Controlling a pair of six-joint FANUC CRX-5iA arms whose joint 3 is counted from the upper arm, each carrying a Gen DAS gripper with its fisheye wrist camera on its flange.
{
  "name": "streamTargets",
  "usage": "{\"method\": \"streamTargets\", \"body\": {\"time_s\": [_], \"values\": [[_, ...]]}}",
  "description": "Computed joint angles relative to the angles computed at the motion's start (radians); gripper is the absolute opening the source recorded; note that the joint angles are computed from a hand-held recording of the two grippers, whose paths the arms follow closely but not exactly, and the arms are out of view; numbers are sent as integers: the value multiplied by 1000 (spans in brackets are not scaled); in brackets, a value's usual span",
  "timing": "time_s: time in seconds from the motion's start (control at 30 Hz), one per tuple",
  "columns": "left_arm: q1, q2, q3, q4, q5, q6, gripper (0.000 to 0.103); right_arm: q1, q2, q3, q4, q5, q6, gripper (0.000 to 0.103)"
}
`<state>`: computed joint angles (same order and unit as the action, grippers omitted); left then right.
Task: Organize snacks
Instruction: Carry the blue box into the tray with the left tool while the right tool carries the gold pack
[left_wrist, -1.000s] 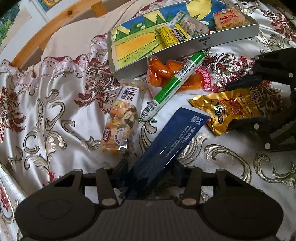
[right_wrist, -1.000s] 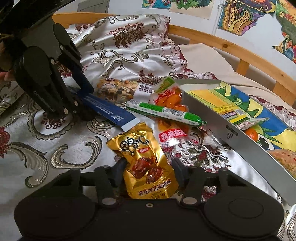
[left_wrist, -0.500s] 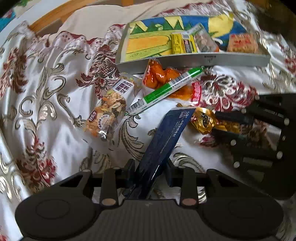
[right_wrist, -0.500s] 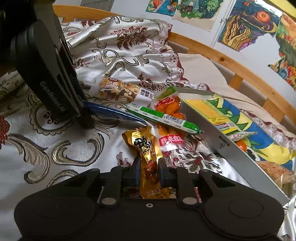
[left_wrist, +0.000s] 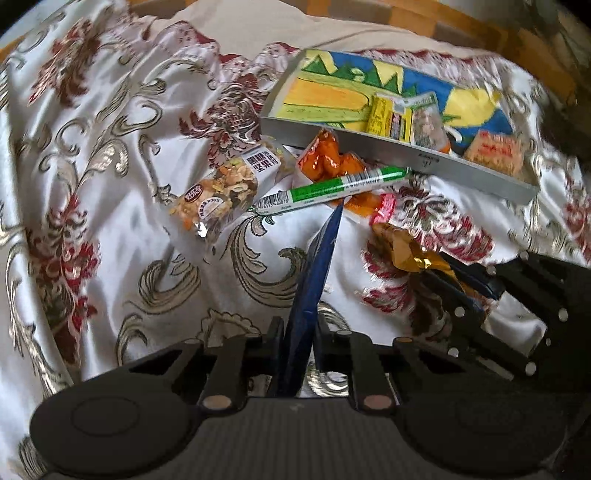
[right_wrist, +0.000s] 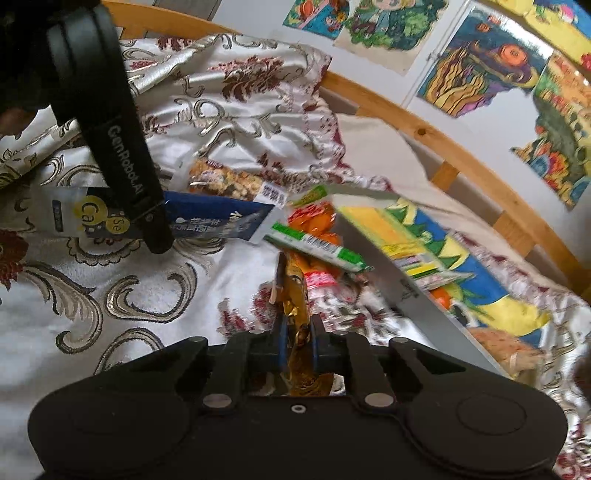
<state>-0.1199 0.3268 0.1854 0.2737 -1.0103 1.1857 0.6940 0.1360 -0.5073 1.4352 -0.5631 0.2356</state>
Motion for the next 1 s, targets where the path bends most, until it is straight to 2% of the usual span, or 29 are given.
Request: {"method": "streamTargets", "body": {"time_s": [0.07, 0.27, 0.53, 0.83, 1.0], "values": [[3, -11, -13, 25, 8, 14, 11, 1, -14, -12, 38, -15, -30, 11], [-21, -35, -45, 61, 67, 27, 11, -9, -64, -46, 115, -47, -117, 10], [-64, -42, -72, 173, 173, 8, 10, -38, -114, -76, 187, -106, -230, 10], [-136, 86, 79, 250, 247, 59, 11, -184, -138, -97, 374, -133, -546, 10], [-166, 183, 201, 259, 289, 101, 11, -289, -95, -77, 502, -120, -643, 11]]}}
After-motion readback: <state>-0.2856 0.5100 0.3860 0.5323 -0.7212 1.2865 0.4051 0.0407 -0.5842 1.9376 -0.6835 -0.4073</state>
